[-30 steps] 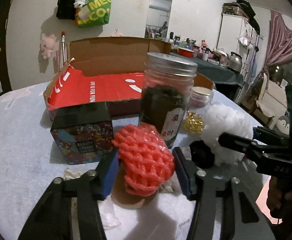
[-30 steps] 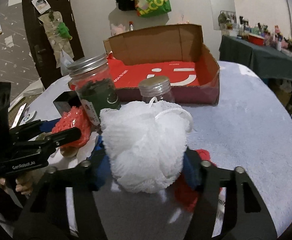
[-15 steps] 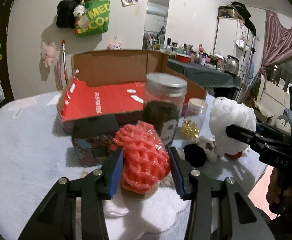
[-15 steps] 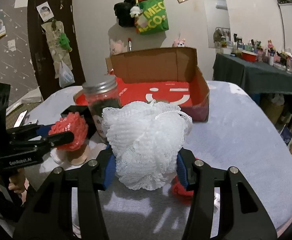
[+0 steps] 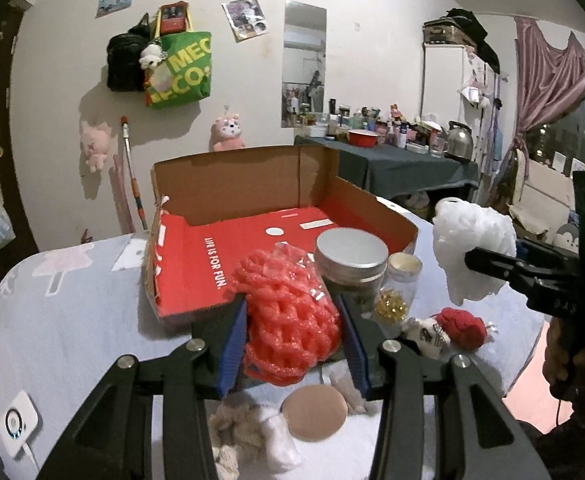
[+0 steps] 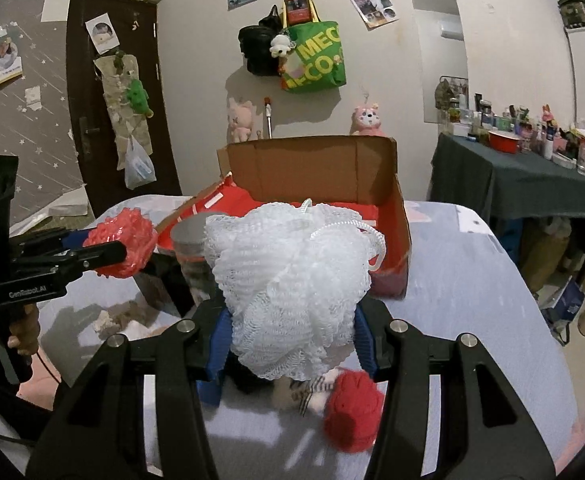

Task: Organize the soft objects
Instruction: 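Carry both sponges into the red-lined box and open both grippers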

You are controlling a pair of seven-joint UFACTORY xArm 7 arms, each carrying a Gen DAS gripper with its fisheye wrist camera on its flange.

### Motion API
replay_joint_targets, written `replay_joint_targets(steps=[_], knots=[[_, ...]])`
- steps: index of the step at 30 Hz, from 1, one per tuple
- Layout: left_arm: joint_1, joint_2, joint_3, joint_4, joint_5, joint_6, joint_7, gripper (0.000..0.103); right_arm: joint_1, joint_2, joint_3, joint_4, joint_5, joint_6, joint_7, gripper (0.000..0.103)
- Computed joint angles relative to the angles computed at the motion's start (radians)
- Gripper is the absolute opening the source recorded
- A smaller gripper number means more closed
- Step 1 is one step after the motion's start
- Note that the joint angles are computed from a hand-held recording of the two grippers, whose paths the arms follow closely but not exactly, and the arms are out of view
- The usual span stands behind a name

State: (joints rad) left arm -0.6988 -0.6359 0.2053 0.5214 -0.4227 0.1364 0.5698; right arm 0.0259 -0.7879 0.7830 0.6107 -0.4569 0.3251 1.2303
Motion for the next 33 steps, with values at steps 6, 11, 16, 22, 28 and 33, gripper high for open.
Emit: replay_joint_targets(steps=[6,11,16,22,28,33], knots=[[-0.026,0.062,0.044,0.102,-0.009,0.055,0.072,0.047,0.007,0.055,-0.072,0.034,-0.012,-0.015,-0.08,0.049],[-0.018,0.138,0.064,0.216,-0.058,0.143,0.164,0.047,0.016,0.123,-0.131,0.091,-0.025,-0.012,-0.176,0.049],[0.005,0.255,0.075,0.369,-0.114,0.231,0.26,0.047,0.027,0.236,-0.192,0.187,-0.041,0.0,-0.287,0.049],[0.056,0.457,0.061,0.602,-0.167,0.363,0.329,0.047,0.029,0.453,-0.233,0.374,-0.124,0.055,-0.377,0.049],[0.133,0.703,0.003,0.858,-0.129,0.489,0.28,0.048,0.09,0.747,-0.305,0.622,-0.155,0.143,-0.487,0.049],[0.188,0.909,-0.044,1.082,-0.042,0.578,0.194,0.048,0.147,0.981,-0.366,0.852,-0.108,0.277,-0.567,0.049]])
